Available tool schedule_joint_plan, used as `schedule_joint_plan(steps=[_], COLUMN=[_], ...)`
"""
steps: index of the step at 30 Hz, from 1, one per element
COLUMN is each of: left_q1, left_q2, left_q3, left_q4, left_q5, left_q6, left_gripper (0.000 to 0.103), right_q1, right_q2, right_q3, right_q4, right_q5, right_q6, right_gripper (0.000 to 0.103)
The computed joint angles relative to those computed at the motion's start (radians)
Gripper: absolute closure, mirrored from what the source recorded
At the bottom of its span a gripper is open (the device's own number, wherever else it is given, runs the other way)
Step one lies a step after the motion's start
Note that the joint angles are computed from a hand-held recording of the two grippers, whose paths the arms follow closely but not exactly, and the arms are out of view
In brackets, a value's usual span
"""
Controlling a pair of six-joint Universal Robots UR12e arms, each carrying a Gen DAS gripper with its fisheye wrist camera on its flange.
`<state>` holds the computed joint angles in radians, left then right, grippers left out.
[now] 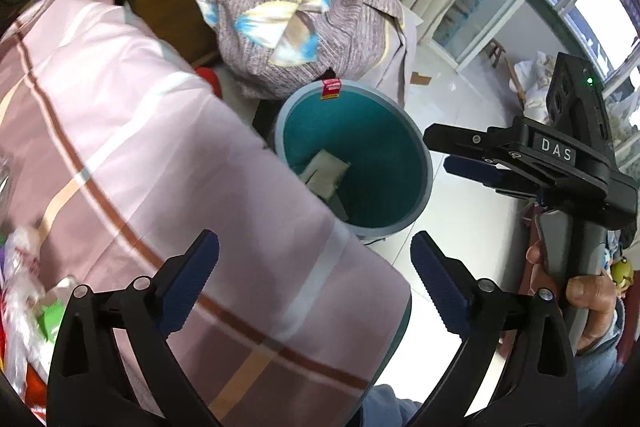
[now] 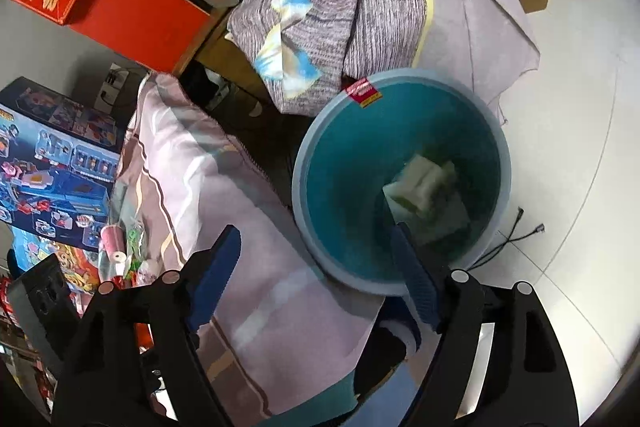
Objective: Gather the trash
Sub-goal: 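Carry both items to the teal bin and open both grippers over it, then return both tools to the bed and grasp the water bottle with left gripper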
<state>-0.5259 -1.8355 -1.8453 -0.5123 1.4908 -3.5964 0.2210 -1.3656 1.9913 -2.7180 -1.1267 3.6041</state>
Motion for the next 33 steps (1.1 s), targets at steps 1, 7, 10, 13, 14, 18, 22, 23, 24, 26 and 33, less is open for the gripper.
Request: schedule_joint_plan(steps=[1, 7, 10, 13, 14, 18, 22, 23, 24, 26, 33], left_q1=[0.001, 0.002, 0.005, 0.011, 0.013, 0.02, 0.032, 0.036, 0.038, 0.044, 0.057], left_q2=[0.011, 0.076, 0.113, 0.157, 0.171, 0.232, 0.297, 0.318, 0.332, 0.375, 0.476], left_q3=[-0.013, -0.082, -0.122, -0.166, -0.179, -0.232, -0.288, -0.307, -0.32, -0.357, -0.444], left_q4=[0.008, 0.036, 0.056, 0.074, 0.079, 0.077, 0.068, 0.066, 0.063, 0.048, -0.044], left_q5=[0.0, 0.029, 0.045, 0.066, 0.075, 0.114, 0.141, 0.146, 0.153, 0.171, 0.209], left_q6=[-0.007, -0.04, -0.062, -0.087, -0.094, -0.111, -0.115, -0.109, -0.103, -0.076, -0.007], left_gripper=[0.006, 0.006, 0.005, 0.005, 0.005, 0.005, 0.005, 0.005, 0.005, 0.005, 0.005], right_q1=[0.005, 0.046, 0.073, 0.099, 0.109, 0.148, 0.184, 0.196, 0.207, 0.228, 0.291], right_q2=[-0.003, -0.02, -0.023, -0.025, -0.025, -0.024, -0.02, -0.018, -0.017, -0.015, 0.004], right_q3=[0.0, -0.008, -0.017, -0.026, -0.031, -0.051, -0.072, -0.077, -0.081, -0.087, -0.104], right_q4=[0.006, 0.047, 0.071, 0.09, 0.098, 0.129, 0.166, 0.177, 0.184, 0.197, 0.254], right_q5=[-0.005, -0.025, -0.027, -0.029, -0.031, -0.037, -0.043, -0.046, -0.05, -0.058, -0.054], right_q6=[-0.001, -0.011, -0.021, -0.033, -0.038, -0.059, -0.081, -0.086, -0.09, -0.097, -0.12], right_gripper=[0.027, 0.026, 0.026, 0.026, 0.026, 0.026, 0.023, 0.022, 0.02, 0.02, 0.02])
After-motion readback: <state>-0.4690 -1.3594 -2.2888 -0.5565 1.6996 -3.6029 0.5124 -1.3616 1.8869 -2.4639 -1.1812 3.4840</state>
